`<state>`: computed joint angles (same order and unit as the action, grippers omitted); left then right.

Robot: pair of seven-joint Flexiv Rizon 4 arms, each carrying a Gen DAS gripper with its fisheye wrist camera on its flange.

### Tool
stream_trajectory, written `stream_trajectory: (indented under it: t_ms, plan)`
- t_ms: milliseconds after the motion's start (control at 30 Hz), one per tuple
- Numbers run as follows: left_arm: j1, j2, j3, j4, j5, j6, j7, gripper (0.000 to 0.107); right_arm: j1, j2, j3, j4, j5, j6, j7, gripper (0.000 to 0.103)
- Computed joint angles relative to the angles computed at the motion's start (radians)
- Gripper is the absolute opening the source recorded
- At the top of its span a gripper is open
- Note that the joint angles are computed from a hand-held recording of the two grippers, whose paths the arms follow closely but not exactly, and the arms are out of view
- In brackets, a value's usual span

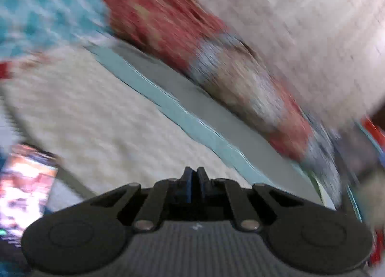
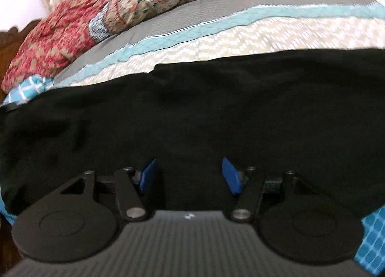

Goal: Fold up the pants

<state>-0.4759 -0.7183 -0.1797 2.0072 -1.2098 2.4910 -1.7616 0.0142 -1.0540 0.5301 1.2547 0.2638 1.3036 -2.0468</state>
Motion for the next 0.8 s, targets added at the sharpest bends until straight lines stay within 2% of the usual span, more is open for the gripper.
stream_trajectory:
  t_ms: [67,100,133,200,233,267,300,333,367,433,467,500,567,700,800]
  plan:
    - [0.003,-0.018,-0.051,-0.067,-0.226,-0.033,0.193,0.007,0.012,0.010,-0.011,0.028,-0.006,0.028,-0.011,0.065]
    - [0.016,-0.017,-0.067,-0.074,-0.265,-0.074,0.238,0.010,0.018,0.019,-0.016,0.045,-0.015,0.041,-0.016,0.066]
    - [0.034,-0.009,-0.079,-0.050,-0.246,-0.114,0.222,0.011,0.023,0.023,-0.018,0.052,-0.026,0.046,-0.019,0.066]
    - [0.018,0.006,-0.067,-0.003,-0.202,-0.099,0.150,0.015,-0.021,0.028,0.038,0.075,-0.024,0.048,-0.058,0.065]
    - [0.000,0.011,-0.058,0.016,-0.190,-0.069,0.117,0.021,-0.046,0.023,0.077,0.076,-0.015,0.050,-0.082,0.065]
    - [-0.018,0.016,-0.053,0.036,-0.189,-0.036,0.080,0.034,-0.068,0.017,0.118,0.077,-0.007,0.050,-0.114,0.065]
    - [-0.032,0.023,-0.052,0.062,-0.182,-0.011,0.031,0.039,-0.086,0.012,0.155,0.077,-0.005,0.041,-0.152,0.065]
    - [-0.037,0.037,-0.049,0.101,-0.145,-0.004,-0.033,0.039,-0.100,0.009,0.189,0.076,-0.004,0.020,-0.192,0.065]
    - [-0.032,0.050,-0.044,0.128,-0.104,-0.015,-0.083,0.039,-0.121,0.005,0.231,0.073,0.000,-0.018,-0.241,0.065]
    - [-0.039,0.080,-0.038,0.200,-0.012,-0.030,-0.202,0.041,-0.163,-0.022,0.337,0.037,0.011,-0.161,-0.346,0.065]
    - [-0.049,0.086,-0.033,0.226,0.024,-0.029,-0.247,0.045,-0.180,-0.030,0.376,0.028,0.017,-0.226,-0.396,0.070]
    - [-0.067,0.088,-0.028,0.244,0.035,-0.023,-0.269,0.047,-0.187,-0.033,0.404,0.025,0.016,-0.280,-0.451,0.081]
    - [-0.099,0.076,-0.021,0.249,0.018,-0.019,-0.281,0.047,-0.165,-0.022,0.419,0.035,-0.004,-0.332,-0.558,0.090]
    - [-0.128,0.072,-0.019,0.297,0.044,-0.012,-0.379,0.047,-0.048,-0.002,0.379,0.035,-0.043,-0.341,-0.681,0.090]
    - [-0.138,0.068,-0.012,0.315,0.067,-0.012,-0.436,0.047,0.071,-0.004,0.300,0.012,-0.068,-0.304,-0.702,0.090]
